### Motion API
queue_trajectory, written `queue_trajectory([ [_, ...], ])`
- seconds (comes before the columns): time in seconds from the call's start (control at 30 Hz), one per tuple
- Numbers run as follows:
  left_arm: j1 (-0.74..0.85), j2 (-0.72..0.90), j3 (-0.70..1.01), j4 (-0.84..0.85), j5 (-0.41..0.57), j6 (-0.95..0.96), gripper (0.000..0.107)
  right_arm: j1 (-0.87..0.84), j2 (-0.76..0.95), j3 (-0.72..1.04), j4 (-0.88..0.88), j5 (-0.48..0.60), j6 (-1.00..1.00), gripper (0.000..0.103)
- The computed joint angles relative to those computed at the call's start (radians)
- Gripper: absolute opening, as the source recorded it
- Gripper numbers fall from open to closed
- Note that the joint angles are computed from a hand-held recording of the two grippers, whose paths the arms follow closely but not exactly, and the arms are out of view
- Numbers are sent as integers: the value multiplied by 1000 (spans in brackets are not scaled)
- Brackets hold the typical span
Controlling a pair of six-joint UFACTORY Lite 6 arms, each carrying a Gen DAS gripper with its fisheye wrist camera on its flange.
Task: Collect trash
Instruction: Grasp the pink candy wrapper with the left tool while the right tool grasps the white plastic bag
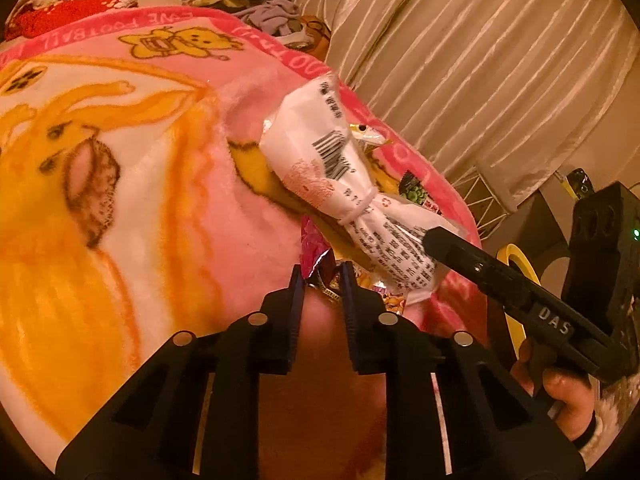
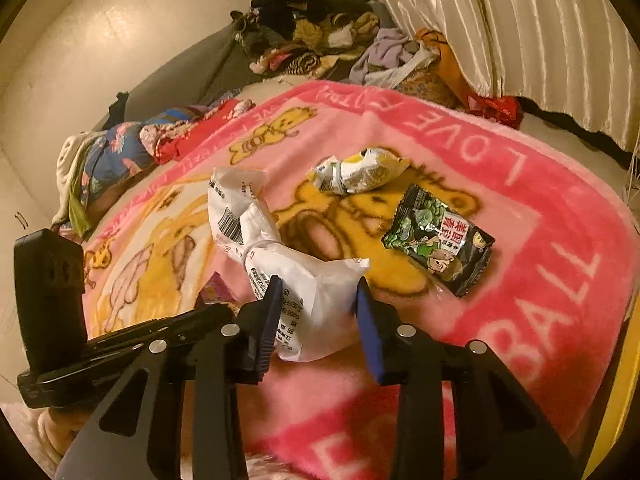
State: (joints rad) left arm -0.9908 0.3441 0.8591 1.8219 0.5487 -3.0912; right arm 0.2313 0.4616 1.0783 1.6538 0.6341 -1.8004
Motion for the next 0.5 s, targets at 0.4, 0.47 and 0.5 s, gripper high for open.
queue_trajectory([
  [0.4, -65, -23, 86, -168, 67, 222, 9, -117, -216, -220, 136, 27, -144, 34],
  [0.47, -79, -18, 118, -206, 81, 279, 9, -134, -234, -234, 139, 24, -147, 34],
  [0.5, -81, -17, 128, -214, 84, 296, 9, -147, -240, -238, 136, 28, -144, 34],
])
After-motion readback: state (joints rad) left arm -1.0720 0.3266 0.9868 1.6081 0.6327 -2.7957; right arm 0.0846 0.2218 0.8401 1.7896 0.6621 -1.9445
